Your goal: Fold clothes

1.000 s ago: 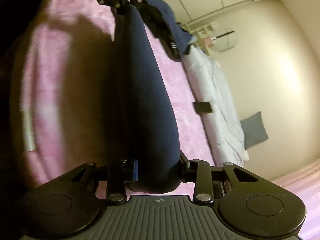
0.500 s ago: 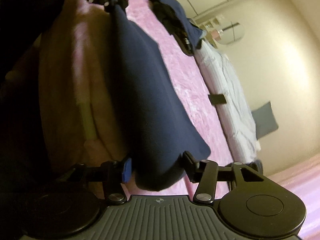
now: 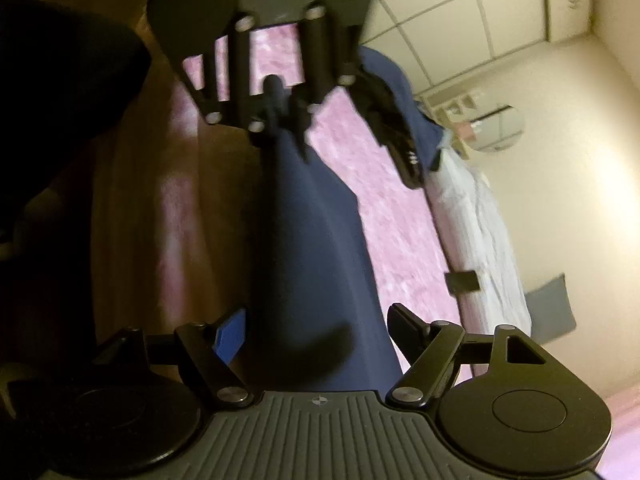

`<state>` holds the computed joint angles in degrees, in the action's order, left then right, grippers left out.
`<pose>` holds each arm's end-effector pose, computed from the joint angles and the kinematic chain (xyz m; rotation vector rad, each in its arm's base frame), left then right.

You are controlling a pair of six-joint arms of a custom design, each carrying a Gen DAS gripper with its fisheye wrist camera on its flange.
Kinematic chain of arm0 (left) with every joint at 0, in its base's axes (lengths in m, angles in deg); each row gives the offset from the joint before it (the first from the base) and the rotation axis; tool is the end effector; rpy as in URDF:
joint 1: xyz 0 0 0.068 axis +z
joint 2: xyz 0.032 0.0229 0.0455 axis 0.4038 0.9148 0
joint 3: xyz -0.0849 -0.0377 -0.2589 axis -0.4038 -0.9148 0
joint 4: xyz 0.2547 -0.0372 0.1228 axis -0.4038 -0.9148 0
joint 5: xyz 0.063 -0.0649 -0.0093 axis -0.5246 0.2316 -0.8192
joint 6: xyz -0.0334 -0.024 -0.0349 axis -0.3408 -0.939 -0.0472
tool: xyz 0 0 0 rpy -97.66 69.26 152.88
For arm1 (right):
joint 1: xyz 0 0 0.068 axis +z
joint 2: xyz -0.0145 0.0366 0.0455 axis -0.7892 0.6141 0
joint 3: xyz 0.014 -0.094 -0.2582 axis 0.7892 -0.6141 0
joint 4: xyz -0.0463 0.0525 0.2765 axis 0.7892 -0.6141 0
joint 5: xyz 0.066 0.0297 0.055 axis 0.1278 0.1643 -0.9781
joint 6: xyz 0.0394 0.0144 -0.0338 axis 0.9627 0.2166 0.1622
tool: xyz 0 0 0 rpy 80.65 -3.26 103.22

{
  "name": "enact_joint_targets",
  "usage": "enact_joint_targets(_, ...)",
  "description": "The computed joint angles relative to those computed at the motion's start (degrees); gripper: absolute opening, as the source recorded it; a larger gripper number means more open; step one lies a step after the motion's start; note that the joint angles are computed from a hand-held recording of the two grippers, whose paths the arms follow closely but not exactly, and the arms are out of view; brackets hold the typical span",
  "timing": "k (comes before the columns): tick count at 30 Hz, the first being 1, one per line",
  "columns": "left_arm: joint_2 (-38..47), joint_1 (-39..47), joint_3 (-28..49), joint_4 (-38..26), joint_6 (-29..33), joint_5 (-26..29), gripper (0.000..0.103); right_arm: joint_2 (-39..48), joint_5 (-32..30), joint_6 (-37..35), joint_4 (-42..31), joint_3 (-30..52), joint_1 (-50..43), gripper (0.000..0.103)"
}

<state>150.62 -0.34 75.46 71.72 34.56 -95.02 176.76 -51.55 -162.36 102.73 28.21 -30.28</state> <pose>0.1987 -0.0825 0.0936 1.2717 1.8735 0.4223 0.2703 0.1169 0.0719 -1.7181 1.3111 -0.3165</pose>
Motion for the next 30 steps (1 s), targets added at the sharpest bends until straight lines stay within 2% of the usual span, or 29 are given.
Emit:
enact_joint_targets(4, -1.32, 1.68, 0.16, -0.24, 0.51, 2.36, 0.013, 5.48, 6.91, 0.87, -1.85, 6.17, 5.22, 0.074)
enact_joint_targets(5, -1.57, 2.06, 0.01, -0.04, 0.33, 2.82, 0.014, 5.94, 7.78, 1.61, -3.33, 7.62, 5.71, 0.048)
enact_joint_targets(6, -2.05, 2.45, -0.31, 0.17, 0.07, 3.24, 0.015, 5.89, 8.29, 2.78, -5.97, 9.18, 5.90, 0.034)
enact_joint_targets(7, -2.81, 2.99, -0.81, 0.42, -0.44, 3.78, 0.016, 5.47, 8.26, 3.98, -8.13, 10.28, 5.79, 0.030)
enact_joint_targets(10, -6.52, 5.07, -2.60, 1.11, -2.99, 5.86, 0.023, 4.04, 7.87, 6.85, -12.20, 12.57, 5.22, 0.026)
enact_joint_targets(14, -20.39, 8.52, -6.97, -1.71, -7.05, 5.59, 0.025, 2.03, 7.04, 11.94, -18.55, 16.92, 4.43, 0.024)
enact_joint_targets(18, -42.28, 13.72, -9.85, -13.90, -10.92, 3.74, 0.026, 0.54, 5.17, 22.16, -26.03, 24.40, 4.87, 0.024)
enact_joint_targets(22, -52.11, 19.28, -9.06, -23.39, -12.82, 4.85, 0.028, -1.61, -2.57, 38.84, -32.78, 32.26, 2.69, 0.023)
enact_joint_targets(25, -55.16, 21.06, -8.76, -27.92, -13.10, 5.67, 0.028, 0.68, -12.19, 58.63, -33.81, 41.44, -0.76, 0.023)
enact_joint_targets(28, -54.66, 17.10, -9.07, -29.15, -14.40, 3.94, 0.030, 2.53, -20.98, 87.10, -25.22, 44.52, -7.41, 0.023)
enact_joint_targets(30, -53.74, 14.00, -9.73, -29.11, -15.39, 2.99, 0.032, 4.61, -21.57, 105.19, -16.53, 43.37, -11.37, 0.023)
